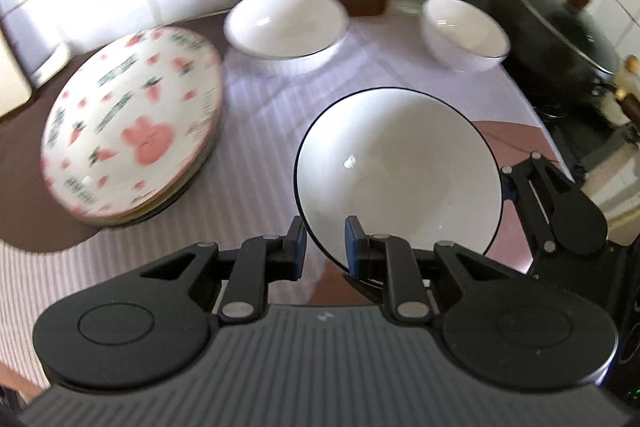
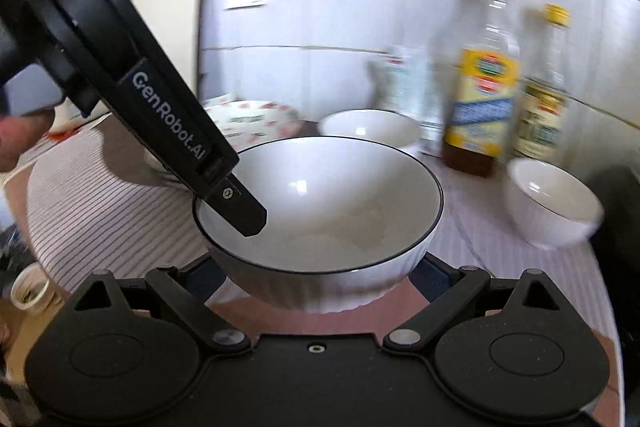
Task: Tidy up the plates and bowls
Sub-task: 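Carry the white bowl with both grippers beside the plate stack and open them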
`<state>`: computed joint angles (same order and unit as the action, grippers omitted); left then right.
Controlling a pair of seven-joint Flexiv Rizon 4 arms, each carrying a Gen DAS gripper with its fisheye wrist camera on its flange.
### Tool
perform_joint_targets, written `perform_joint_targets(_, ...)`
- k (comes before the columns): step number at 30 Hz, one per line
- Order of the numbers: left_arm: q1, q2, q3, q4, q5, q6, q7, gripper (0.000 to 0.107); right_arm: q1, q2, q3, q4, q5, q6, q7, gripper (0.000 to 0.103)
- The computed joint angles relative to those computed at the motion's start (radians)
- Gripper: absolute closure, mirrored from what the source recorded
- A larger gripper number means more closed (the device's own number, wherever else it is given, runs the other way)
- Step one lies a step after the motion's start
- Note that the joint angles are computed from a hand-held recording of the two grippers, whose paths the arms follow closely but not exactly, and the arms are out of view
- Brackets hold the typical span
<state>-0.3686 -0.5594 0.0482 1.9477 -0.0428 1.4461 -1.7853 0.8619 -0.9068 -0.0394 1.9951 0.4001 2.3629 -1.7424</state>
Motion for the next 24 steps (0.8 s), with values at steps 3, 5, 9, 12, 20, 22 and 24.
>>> perform_joint_targets(3, 0.013, -0.001, 0.004, 0.028, -0.006, 0.014, -0.012, 0.088, -0.011, -0.028, 0.007, -0.027, -0.06, -0.001, -0.016, 0.004)
perform_joint_targets(5, 0.031, -0.007, -0.007, 0.042, -0.016, 0.029, -0.008, 0.088, -0.021, -0.046, 0.005, -0.046, -0.1, -0.022, -0.027, 0.005)
perform_joint_targets(9, 0.062, -0.029, -0.034, 0.042, -0.034, 0.01, 0.021, 0.088, -0.029, -0.079, -0.021, -0.089, -0.154, -0.076, -0.054, 0.005)
perform_joint_targets(12, 0.093, -0.027, -0.07, 0.062, -0.054, 0.037, 0.049, 0.088, -0.016, -0.088, -0.04, -0.104, -0.152, -0.114, -0.053, 0.007)
perform_joint_targets(20, 0.178, -0.028, -0.165, 0.063, -0.12, 0.014, 0.152, 0.085, 0.044, 0.021, -0.083, -0.019, -0.121, -0.301, 0.016, 0.007)
perform_joint_targets(22, 0.201, -0.017, -0.189, 0.069, -0.137, 0.008, 0.188, 0.085, 0.088, 0.043, -0.113, 0.023, -0.086, -0.283, 0.053, 0.007)
perform_joint_targets(24, 0.236, -0.002, -0.225, 0.082, -0.156, 0.005, 0.238, 0.084, 0.128, 0.085, -0.145, 0.06, -0.047, -0.321, 0.106, 0.007)
